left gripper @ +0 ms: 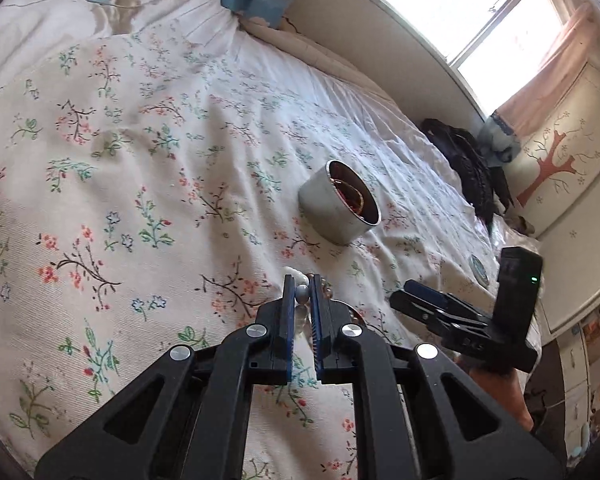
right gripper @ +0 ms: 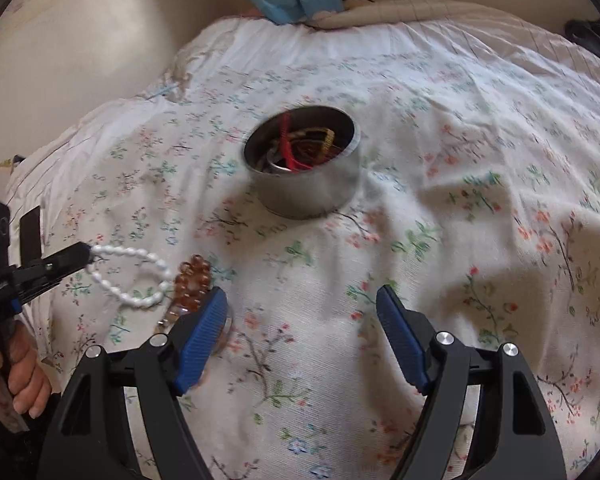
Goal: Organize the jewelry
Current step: 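Grasp the white bead bracelet with the left gripper while the right gripper grasps the amber bead bracelet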
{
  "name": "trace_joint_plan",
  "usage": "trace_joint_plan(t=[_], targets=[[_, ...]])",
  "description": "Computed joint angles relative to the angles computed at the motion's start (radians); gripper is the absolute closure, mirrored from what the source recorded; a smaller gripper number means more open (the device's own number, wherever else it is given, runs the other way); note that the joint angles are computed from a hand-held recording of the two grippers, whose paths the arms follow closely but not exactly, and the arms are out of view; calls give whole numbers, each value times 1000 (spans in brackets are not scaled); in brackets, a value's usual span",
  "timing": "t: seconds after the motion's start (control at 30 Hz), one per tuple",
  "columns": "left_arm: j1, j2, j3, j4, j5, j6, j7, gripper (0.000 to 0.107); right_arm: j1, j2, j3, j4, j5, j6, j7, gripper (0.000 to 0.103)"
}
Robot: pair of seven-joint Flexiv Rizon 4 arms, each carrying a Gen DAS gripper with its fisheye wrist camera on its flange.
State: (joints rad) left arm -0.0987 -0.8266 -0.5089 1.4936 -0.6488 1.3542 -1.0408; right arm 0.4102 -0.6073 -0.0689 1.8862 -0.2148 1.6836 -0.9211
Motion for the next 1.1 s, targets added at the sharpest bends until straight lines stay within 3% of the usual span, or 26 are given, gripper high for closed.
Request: trace_joint_plan(t=[0.13, 0.3, 0.4, 0.47, 0.53, 0.67, 0.7, 0.73, 0.77, 0.8, 0.83, 0.93, 1.03, 1.1], targets=[[-59, -7, 112, -44, 41, -35, -99, 100, 39, -38, -7, -66, -77, -57, -68, 29], [-81, -18, 158, -74, 85, -75, -151, 99, -13, -107, 85, -186, -105, -165, -115, 31], [-111, -26, 207, -102, 127, -92, -194, 96, -84, -152, 190, -259, -76, -233, -158, 51], [-143, -38, 258, -138, 172, -108, -229, 83, -90, -159, 201, -273, -58, -240, -167, 71], [-181, -54, 316, -178, 229, -106, -273, 58, -132, -160, 255, -274, -15, -220, -185, 78], [-212, -98, 361, -265, 311, -122, -312, 43, -191, -153, 324, -258, 58, -150, -203, 79], [-214, -112, 367, -295, 325, -165, -315, 43, -207, -152, 343, -255, 74, -128, -205, 80], [-220, -126, 375, -325, 341, -211, -317, 43, -230, -154, 369, -255, 89, -107, -209, 91], [-224, -136, 381, -348, 357, -247, -315, 44, -258, -158, 402, -252, 103, -82, -215, 90], [-225, -138, 378, -354, 370, -259, -307, 57, -281, -160, 429, -249, 115, -55, -216, 90], [-226, -137, 377, -355, 382, -265, -299, 80, -292, -158, 438, -241, 122, -26, -211, 90], [-230, -123, 372, -331, 410, -226, -279, 99, -331, -155, 471, -222, 121, 33, -184, 90], [-222, -103, 353, -289, 414, -156, -265, 100, -338, -149, 462, -199, 108, 91, -143, 90], [-190, -86, 296, -243, 390, -94, -227, 100, -345, -144, 459, -181, 97, 141, -121, 90]])
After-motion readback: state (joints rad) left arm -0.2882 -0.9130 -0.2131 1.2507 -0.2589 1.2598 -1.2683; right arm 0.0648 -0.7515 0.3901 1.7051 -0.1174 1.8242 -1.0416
